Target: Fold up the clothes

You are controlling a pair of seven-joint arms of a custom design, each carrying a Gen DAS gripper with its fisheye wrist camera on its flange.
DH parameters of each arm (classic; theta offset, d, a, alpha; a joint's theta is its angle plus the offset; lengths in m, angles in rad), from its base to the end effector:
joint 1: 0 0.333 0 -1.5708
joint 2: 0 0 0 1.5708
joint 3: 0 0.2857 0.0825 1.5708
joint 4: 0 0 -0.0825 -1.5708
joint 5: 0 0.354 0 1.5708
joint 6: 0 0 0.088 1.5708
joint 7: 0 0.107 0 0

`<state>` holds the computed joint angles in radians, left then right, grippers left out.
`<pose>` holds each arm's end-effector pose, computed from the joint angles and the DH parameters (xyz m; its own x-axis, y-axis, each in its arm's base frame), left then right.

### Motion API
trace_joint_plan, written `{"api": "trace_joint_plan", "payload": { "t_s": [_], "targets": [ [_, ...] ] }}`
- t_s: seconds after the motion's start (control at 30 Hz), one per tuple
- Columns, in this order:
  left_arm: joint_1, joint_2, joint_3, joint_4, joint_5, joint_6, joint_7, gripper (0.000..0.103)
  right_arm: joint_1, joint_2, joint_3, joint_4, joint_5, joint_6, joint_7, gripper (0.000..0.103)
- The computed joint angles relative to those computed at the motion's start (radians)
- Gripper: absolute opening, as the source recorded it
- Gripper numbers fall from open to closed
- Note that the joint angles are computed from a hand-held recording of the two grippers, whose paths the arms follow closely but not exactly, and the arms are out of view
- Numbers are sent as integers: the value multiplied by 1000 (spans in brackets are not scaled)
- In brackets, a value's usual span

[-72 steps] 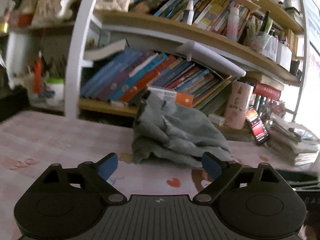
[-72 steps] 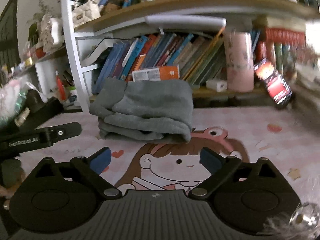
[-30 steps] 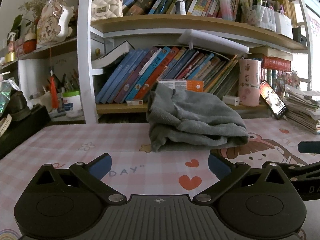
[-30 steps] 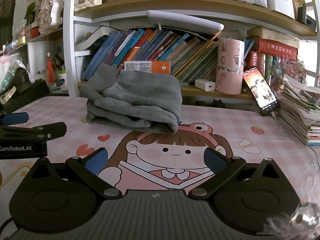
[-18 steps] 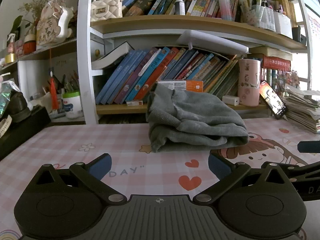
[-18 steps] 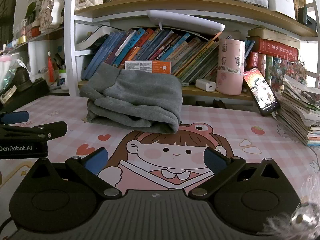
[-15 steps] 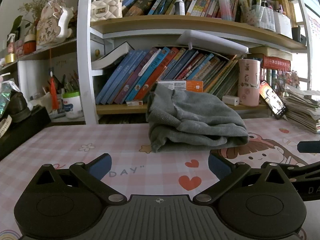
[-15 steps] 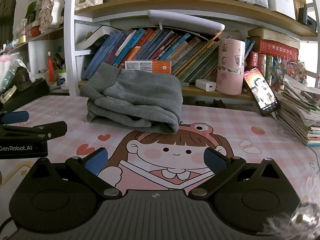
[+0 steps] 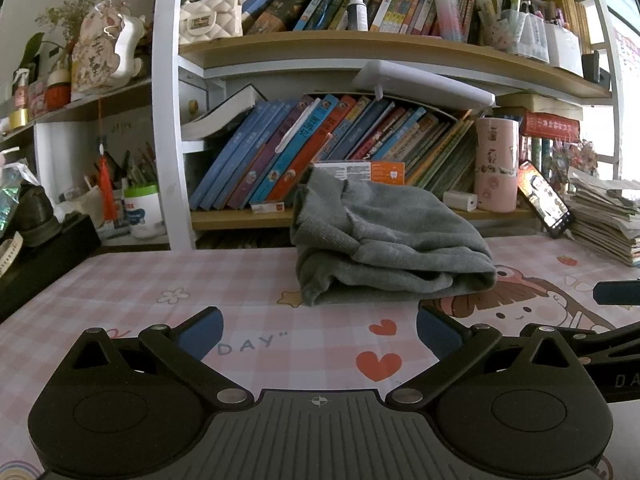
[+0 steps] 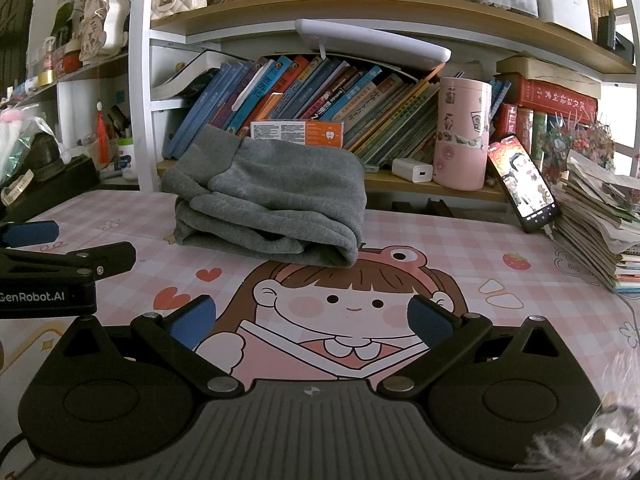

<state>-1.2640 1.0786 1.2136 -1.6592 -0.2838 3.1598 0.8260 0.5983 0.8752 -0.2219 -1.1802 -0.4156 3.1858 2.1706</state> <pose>0.6384 -0.2644 0.3781 0.1841 -0.9820 -0.0419 -0.3384 -0.0233 -0.9407 0.6562 0.3739 0.3898 0.3837 -0.9235 -0.0055 -0.3856 -0.1549 -0.9096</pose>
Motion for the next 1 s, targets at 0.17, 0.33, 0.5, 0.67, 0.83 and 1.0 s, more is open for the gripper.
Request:
{"api": "trace_joint_plan", "payload": {
  "t_s": [0.17,0.33,0.5,0.67,0.83,1.0],
  "targets": [
    [0,3,2,1,-3,1,1,103,0,-1,1,0,1,-1,-3,103],
    [0,6,3,4,-3,-1,-2,103,1,-1,0,0,2,-2,-3,103],
    [2,4,0,5,-1,2,0,103,3,-1,-2,-1,1,-3,-2,103],
    [1,7,1,3,-7,5,4,103,1,-1,0,1,1,-3,-3,103],
    [-1,13,6,4,-14,4,2,103,-1,0,5,3,0,-6,-7,103],
    [-6,20,14,3,-14,-4,-12,103,-2,2,7,8,-1,-11,-10,103]
  ]
}}
